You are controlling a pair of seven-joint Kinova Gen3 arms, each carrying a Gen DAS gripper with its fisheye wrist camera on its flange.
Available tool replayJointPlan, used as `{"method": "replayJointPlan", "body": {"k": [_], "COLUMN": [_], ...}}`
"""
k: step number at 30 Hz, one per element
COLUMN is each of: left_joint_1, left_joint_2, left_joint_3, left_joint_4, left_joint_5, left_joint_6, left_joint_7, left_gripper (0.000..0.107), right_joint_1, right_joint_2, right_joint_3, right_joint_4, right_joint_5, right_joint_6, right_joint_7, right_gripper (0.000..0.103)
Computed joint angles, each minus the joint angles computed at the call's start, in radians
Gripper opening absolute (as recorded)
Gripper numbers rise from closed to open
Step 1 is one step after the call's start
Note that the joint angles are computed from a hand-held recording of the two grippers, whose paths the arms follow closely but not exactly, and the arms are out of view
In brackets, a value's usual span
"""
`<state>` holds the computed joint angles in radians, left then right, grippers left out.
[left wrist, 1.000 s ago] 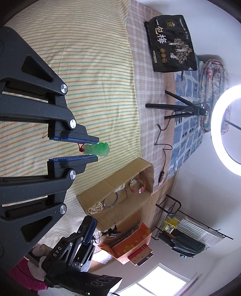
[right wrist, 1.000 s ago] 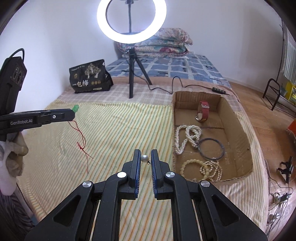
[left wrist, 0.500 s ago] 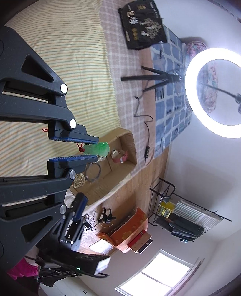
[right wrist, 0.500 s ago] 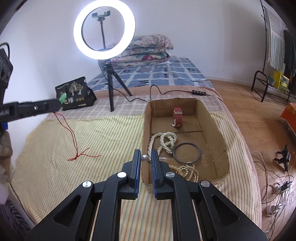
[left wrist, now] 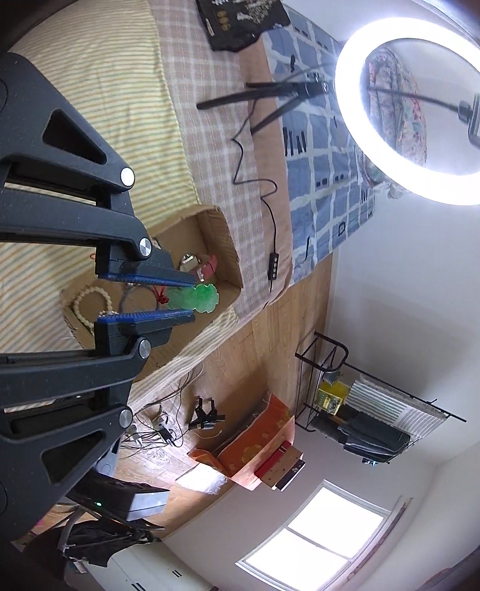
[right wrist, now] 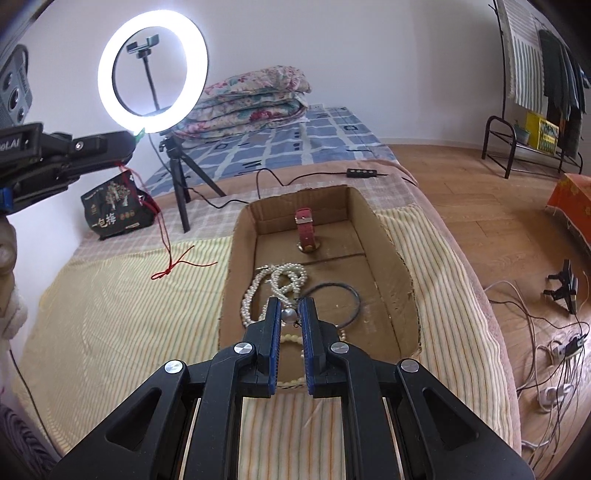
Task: Organize jewelry
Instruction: 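Carry the jade pendant and pearl earring over the box with both tools, then open both tools to drop the pendant and earring into the box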
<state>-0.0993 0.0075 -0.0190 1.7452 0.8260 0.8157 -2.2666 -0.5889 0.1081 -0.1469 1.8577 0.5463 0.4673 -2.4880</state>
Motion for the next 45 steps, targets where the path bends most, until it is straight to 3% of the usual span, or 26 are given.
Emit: {"method": "replayJointPlan", "body": {"k": [19, 31, 38, 41, 45], "left_joint_1": [0.115, 0.133, 0.136, 0.136, 0.138], "left_joint_2": [0.227, 0.249, 0.239, 0.229, 0.215], "left_joint_3": [0.144, 0.174, 0.172, 0.171, 0.166], "left_joint_4": [-0.208, -0.209, -0.204, -0.194, -0.184], "left_joint_5": [-0.236, -0.322, -0.351, -0.353, -0.363], "left_joint_6": [-0.103, -0.146, -0.156, -0.166, -0.178], "left_joint_7": [0.267, 0.330, 0.340, 0.342, 0.347], "left_gripper": [0.011, 0.011, 0.012, 0.036, 0.039], "right_joint_1": [0.035, 0.017, -0.019, -0.037, -0.072], "right_joint_2": [0.041, 0.057, 0.059, 0.053, 0.055], "right_joint_3": [0.026, 0.036, 0.048, 0.053, 0.052], "right_joint_4": [-0.014, -0.027, -0.033, -0.029, -0.045], "right_joint_5": [-0.120, -0.120, -0.053, -0.003, 0.091], "right_joint_6": [-0.010, 0.003, 0.021, 0.027, 0.084], "right_joint_7": [0.127, 0.141, 0.084, 0.036, -0.057], "right_gripper": [0.009, 0.009, 0.036, 0.055, 0.070]}}
